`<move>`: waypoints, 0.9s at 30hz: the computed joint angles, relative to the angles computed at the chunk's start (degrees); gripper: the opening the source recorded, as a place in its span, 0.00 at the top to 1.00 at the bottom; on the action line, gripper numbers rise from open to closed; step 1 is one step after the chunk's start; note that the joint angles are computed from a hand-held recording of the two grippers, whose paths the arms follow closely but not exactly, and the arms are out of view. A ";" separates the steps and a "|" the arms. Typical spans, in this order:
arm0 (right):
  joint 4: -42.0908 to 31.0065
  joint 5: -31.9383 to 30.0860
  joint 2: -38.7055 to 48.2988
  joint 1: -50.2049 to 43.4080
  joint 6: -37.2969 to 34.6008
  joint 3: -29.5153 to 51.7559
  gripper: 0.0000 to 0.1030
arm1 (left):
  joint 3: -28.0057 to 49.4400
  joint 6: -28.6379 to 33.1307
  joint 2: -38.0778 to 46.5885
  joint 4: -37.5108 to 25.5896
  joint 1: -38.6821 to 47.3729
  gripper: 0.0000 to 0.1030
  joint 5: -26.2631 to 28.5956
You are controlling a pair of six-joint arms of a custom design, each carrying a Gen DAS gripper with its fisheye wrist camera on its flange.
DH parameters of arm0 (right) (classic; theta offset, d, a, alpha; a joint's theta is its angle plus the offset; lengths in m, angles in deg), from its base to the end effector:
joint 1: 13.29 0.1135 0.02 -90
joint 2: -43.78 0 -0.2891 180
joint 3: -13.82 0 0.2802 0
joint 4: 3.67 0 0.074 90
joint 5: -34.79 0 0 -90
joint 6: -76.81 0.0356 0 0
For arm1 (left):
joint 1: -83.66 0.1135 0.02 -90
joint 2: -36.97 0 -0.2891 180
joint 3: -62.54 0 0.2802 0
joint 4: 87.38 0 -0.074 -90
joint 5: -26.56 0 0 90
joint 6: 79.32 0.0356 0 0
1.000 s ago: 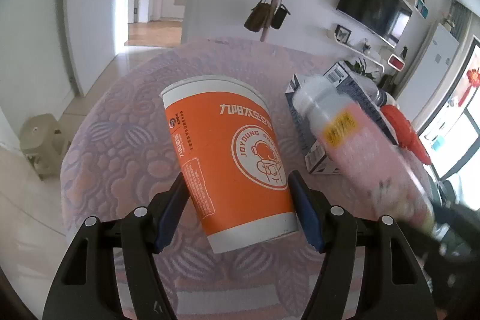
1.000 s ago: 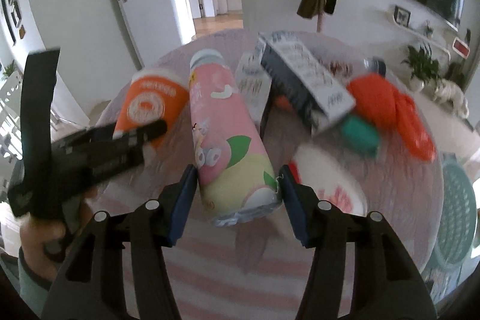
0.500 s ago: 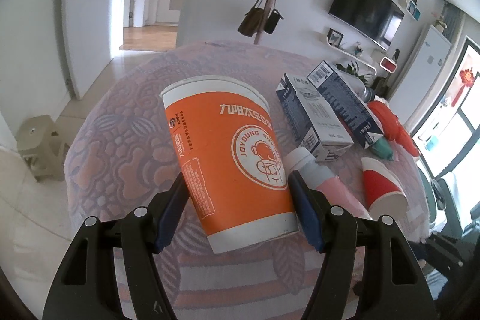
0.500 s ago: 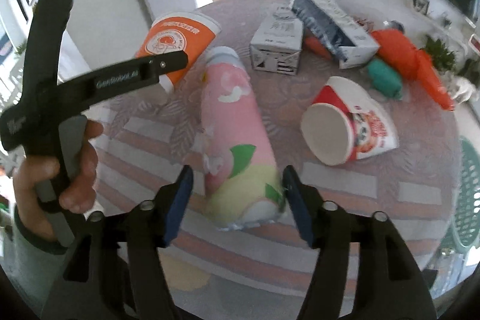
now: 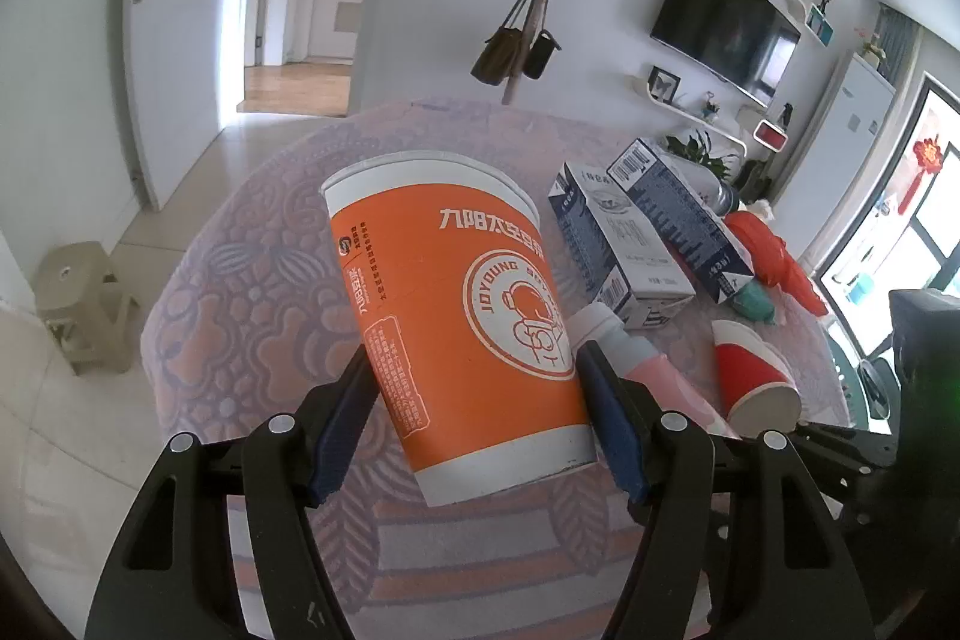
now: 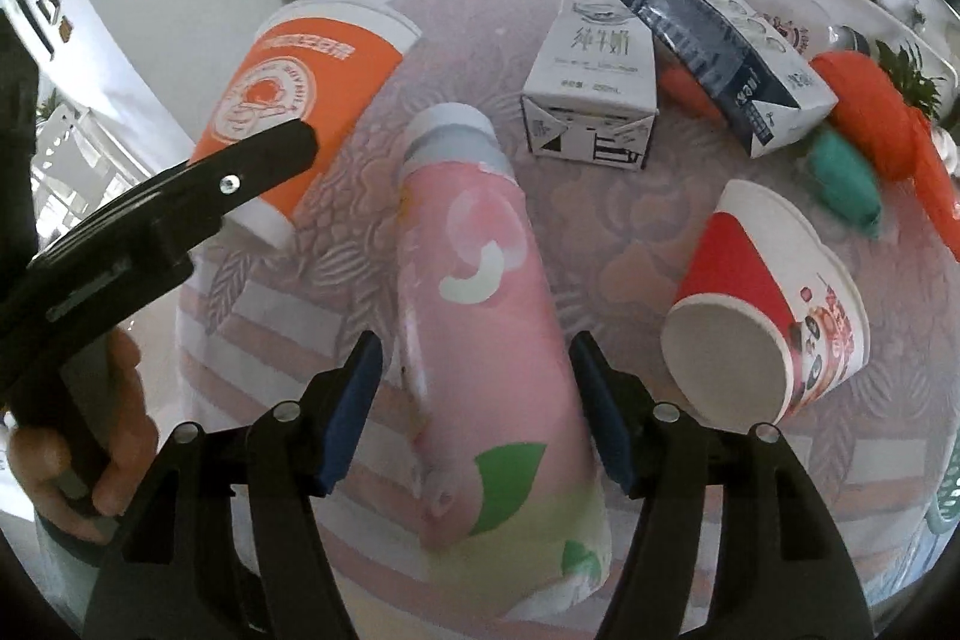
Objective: Collect trash
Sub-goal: 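Grasp the orange paper cup with the left tool while the right tool grasps the pink bottle, then lift the orange cup with the left tool while the right tool lifts the pink bottle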
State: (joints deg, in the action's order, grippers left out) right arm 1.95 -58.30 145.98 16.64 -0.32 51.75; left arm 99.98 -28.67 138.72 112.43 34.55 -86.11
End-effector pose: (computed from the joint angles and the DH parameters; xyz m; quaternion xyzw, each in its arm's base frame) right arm 0.2241 0.1313 0.0501 -0.1500 0.9507 0.1227 0.2420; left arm 0.1914 -0.2001 0.0691 0.0012 0.9074 -0.1346 0.3981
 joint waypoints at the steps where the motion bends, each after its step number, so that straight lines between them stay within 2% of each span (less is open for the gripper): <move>1: -0.06 0.41 0.15 0.17 -0.09 0.23 0.49 | 0.14 0.07 0.03 -0.11 0.04 0.37 0.02; 11: 1.93 3.60 1.32 2.24 0.69 1.12 0.54 | 0.29 0.37 0.28 0.35 -0.25 0.37 0.28; 21: 7.85 2.24 -4.96 1.95 4.89 -5.74 0.56 | -1.06 0.84 -0.57 2.67 -1.05 0.37 0.07; 24: 8.79 5.72 -6.04 4.10 5.91 -7.14 0.56 | -1.30 1.33 -0.98 3.24 -1.55 0.37 -0.08; 27: 8.48 5.34 -8.35 3.95 6.04 -8.69 0.56 | -1.11 1.31 -0.96 3.15 -1.97 0.37 -0.33</move>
